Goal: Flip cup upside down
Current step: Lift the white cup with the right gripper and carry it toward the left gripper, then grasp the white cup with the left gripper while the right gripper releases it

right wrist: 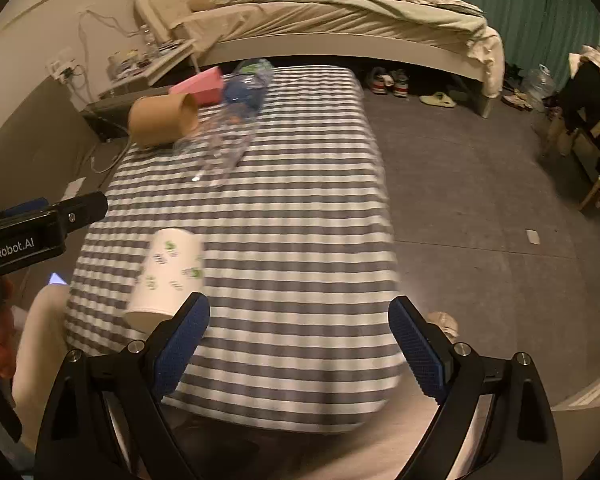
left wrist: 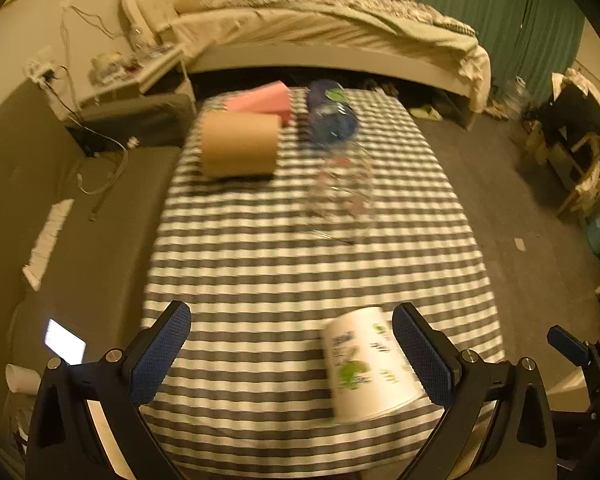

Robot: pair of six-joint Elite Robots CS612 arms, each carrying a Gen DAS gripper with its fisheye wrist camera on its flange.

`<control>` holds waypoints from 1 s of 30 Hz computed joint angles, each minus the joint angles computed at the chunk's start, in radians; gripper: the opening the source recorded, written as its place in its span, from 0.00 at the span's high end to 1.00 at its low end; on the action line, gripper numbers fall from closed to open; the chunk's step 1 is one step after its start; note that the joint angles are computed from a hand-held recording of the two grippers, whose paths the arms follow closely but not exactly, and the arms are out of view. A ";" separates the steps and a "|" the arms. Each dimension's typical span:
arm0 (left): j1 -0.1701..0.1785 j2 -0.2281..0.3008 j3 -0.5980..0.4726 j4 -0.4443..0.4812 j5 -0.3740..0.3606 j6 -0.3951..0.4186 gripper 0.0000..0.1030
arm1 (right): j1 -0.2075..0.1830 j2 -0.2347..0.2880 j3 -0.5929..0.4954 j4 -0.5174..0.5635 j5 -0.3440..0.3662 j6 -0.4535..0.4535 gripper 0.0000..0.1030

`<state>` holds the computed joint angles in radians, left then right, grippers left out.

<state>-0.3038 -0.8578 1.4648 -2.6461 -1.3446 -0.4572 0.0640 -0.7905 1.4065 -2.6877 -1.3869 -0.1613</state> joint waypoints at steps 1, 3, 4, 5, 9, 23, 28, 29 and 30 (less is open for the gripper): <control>0.000 0.008 -0.016 0.019 -0.015 -0.003 0.00 | -0.005 0.000 0.000 -0.003 -0.005 0.002 0.12; 0.001 0.024 -0.049 0.062 -0.048 -0.012 0.00 | -0.016 0.002 -0.004 0.001 -0.010 0.009 0.12; 0.002 0.030 -0.062 0.077 -0.063 -0.016 0.00 | -0.019 0.004 -0.007 0.005 -0.012 0.012 0.12; 0.004 0.036 -0.074 0.093 -0.077 -0.018 0.00 | -0.021 0.006 -0.011 0.009 -0.013 0.013 0.12; 0.007 0.068 -0.136 0.205 -0.107 -0.014 0.00 | -0.028 0.028 -0.043 0.036 -0.012 0.010 0.12; 0.024 0.156 -0.263 0.459 -0.216 0.022 0.20 | -0.023 0.077 -0.111 0.095 -0.021 0.006 0.12; 0.023 0.173 -0.277 0.497 -0.276 0.053 0.39 | -0.020 0.081 -0.123 0.093 -0.029 0.012 0.12; 0.023 0.178 -0.282 0.496 -0.277 0.056 0.39 | -0.019 0.080 -0.122 0.091 -0.030 0.012 0.12; 0.024 0.177 -0.279 0.495 -0.285 0.058 0.39 | -0.018 0.080 -0.121 0.089 -0.030 0.011 0.12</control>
<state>-0.2799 -0.6807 1.1856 -2.1514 -1.6296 -0.3992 0.0459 -0.7108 1.2855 -2.5992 -1.4173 -0.1506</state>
